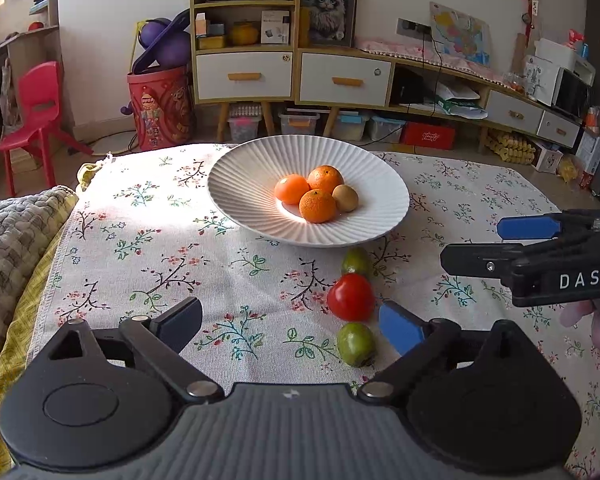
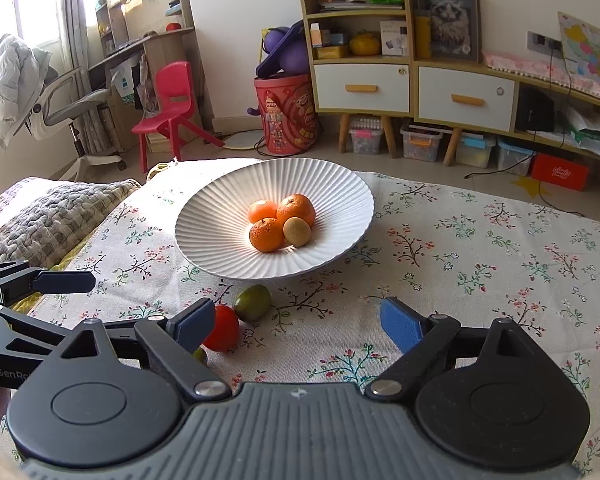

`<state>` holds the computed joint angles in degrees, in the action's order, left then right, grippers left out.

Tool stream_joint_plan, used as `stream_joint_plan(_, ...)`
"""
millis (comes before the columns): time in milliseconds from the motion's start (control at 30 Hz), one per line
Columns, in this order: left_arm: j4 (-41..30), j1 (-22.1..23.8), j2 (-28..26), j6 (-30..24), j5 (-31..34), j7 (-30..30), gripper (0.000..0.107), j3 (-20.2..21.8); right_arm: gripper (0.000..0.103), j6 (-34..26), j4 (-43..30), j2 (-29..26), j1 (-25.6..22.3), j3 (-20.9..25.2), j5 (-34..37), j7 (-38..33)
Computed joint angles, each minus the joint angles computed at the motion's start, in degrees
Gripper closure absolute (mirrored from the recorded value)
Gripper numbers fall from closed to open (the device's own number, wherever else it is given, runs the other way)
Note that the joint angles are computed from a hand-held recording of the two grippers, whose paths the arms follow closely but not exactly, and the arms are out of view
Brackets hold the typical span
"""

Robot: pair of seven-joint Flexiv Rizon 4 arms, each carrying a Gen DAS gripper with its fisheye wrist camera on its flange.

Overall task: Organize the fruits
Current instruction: 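Withdraw both tools from the bowl toward the remaining fruits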

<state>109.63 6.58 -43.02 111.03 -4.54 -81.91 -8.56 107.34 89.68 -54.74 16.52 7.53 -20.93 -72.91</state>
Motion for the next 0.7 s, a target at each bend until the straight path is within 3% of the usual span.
stream_joint_plan(300,2.49,-1.03,0.17,1.32,-0.63,-1.46,0.015,1.50,0.001,0.73,3.24,1.25,4.38,-5.20,4.42,0.40)
stream_joint_plan(700,5.26,-1.36,0.58,1.38,0.27,-1.15,0.016,1.53,0.001,-2.69,6.65,2.94,10.12,-12.02,8.74,-0.58)
